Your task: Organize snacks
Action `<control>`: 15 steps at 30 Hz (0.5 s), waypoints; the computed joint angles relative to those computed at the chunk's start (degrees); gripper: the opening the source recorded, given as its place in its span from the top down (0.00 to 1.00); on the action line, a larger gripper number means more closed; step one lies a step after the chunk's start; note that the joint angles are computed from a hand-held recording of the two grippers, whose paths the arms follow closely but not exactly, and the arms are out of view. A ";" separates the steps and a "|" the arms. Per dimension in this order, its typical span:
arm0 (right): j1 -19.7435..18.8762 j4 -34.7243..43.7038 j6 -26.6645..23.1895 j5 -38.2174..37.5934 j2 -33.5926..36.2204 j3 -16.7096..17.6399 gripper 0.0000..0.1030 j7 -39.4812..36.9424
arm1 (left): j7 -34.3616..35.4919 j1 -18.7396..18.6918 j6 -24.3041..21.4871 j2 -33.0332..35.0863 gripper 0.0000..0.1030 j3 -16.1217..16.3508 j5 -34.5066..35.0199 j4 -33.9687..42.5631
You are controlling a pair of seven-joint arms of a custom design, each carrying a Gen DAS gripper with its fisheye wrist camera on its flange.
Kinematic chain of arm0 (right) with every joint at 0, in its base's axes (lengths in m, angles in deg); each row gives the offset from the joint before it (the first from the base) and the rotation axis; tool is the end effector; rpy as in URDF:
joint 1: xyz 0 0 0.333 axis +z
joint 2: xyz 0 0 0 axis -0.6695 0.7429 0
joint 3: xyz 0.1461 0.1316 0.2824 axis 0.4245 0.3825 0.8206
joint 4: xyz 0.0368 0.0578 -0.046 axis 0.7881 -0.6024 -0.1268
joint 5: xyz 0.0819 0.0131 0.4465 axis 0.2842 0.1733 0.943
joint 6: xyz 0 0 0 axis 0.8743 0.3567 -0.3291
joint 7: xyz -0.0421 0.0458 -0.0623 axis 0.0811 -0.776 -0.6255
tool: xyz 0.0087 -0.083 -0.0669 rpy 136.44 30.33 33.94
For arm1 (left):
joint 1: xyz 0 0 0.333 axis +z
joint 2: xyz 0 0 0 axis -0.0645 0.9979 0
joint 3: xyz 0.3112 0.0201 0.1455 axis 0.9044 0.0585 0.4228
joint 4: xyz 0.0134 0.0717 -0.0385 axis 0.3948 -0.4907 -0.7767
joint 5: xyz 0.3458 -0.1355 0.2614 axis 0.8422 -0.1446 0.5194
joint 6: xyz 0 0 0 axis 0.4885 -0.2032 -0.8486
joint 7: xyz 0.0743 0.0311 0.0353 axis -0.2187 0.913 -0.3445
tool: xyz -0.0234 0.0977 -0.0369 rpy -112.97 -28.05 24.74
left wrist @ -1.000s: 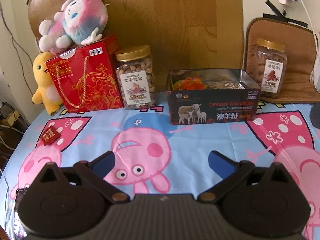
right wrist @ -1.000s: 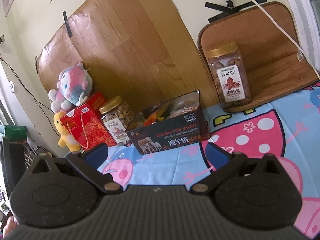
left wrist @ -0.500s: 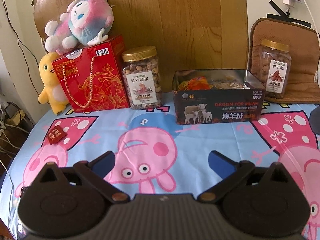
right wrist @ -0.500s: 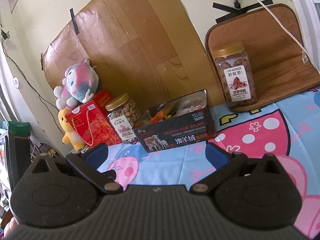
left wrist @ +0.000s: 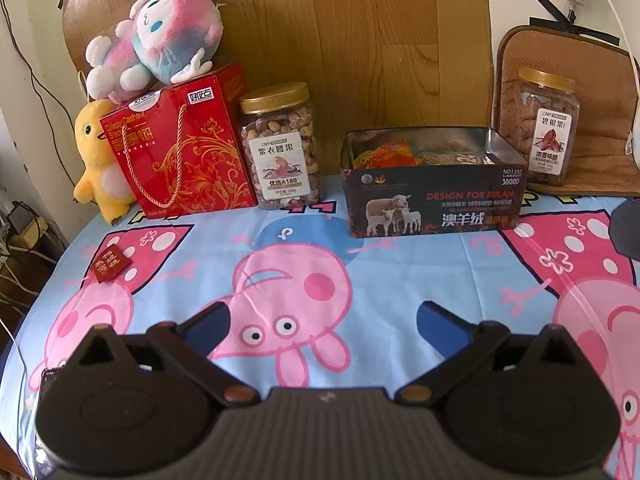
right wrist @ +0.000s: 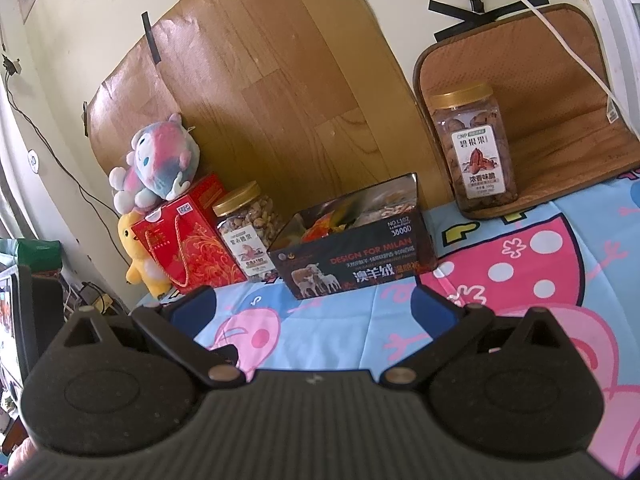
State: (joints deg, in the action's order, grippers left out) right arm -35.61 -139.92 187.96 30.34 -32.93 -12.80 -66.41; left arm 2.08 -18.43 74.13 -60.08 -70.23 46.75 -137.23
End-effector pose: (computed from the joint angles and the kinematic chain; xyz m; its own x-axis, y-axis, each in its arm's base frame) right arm 0.6137 0.0644 0.3993 0.4971 -0.7357 -0.4599 -0.6567 0.0273 -0.7536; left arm 0.5591 -0.2565 0.3634 0.4236 -0.8901 -0.1682 -0.6810 -0.1905 -0.7071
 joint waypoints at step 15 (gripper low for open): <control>0.08 -0.21 0.06 0.14 -0.03 0.05 0.00 -0.04 | 0.99 0.12 0.58 -0.03 0.00 0.09 -0.56 -0.25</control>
